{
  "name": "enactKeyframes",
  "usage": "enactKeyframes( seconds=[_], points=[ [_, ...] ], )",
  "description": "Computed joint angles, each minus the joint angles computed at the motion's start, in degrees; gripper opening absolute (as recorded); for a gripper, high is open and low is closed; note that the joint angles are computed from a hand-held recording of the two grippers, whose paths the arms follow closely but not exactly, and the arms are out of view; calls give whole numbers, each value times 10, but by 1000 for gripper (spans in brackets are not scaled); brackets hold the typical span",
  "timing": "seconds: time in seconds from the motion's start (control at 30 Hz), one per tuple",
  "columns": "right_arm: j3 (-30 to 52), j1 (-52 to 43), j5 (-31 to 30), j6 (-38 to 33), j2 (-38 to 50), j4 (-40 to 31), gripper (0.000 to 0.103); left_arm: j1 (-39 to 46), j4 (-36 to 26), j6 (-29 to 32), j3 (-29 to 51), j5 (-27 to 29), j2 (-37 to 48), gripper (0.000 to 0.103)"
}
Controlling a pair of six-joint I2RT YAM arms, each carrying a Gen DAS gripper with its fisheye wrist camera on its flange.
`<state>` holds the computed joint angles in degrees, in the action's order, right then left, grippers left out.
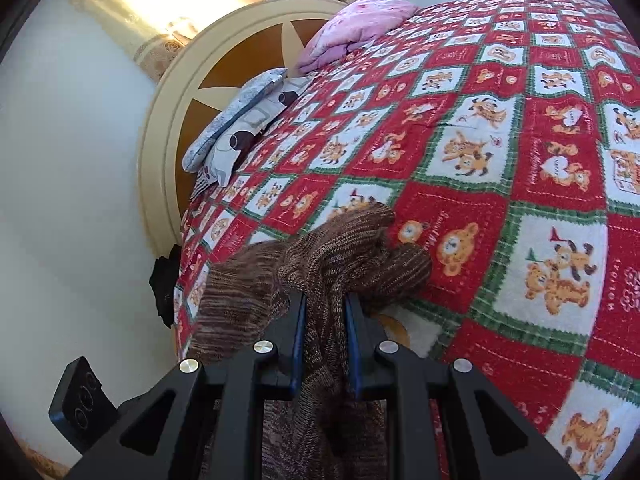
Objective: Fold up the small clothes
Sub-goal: 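Lower the bundle onto the quilt and open both grippers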
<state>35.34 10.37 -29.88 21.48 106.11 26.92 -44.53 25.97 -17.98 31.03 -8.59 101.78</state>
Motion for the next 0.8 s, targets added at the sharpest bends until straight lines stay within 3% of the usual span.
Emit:
enactKeyframes(
  seconds=[0.13,0.2,0.33,0.47,0.53,0.6,0.73,0.8],
  points=[
    [-12,-21,0,4,27,16,18,-2,14,-1,4,-3,16,34],
    [-15,-24,1,9,45,28,19,-4,11,-7,12,-9,25,42],
    [-32,-22,-2,17,38,55,23,-5,12,-9,8,-13,22,43],
    [-72,-23,14,13,-21,61,35,-12,4,-2,-10,-29,-13,45],
    [-121,-20,43,17,-79,93,35,-11,12,-1,-19,-41,-30,52],
    [-157,-13,33,16,-136,111,36,-7,36,3,-29,-67,-45,60],
    [-159,47,31,-10,-183,61,46,23,27,14,9,-75,-25,67],
    [-145,89,81,-26,-170,20,46,33,8,26,46,-98,15,69]
  ],
)
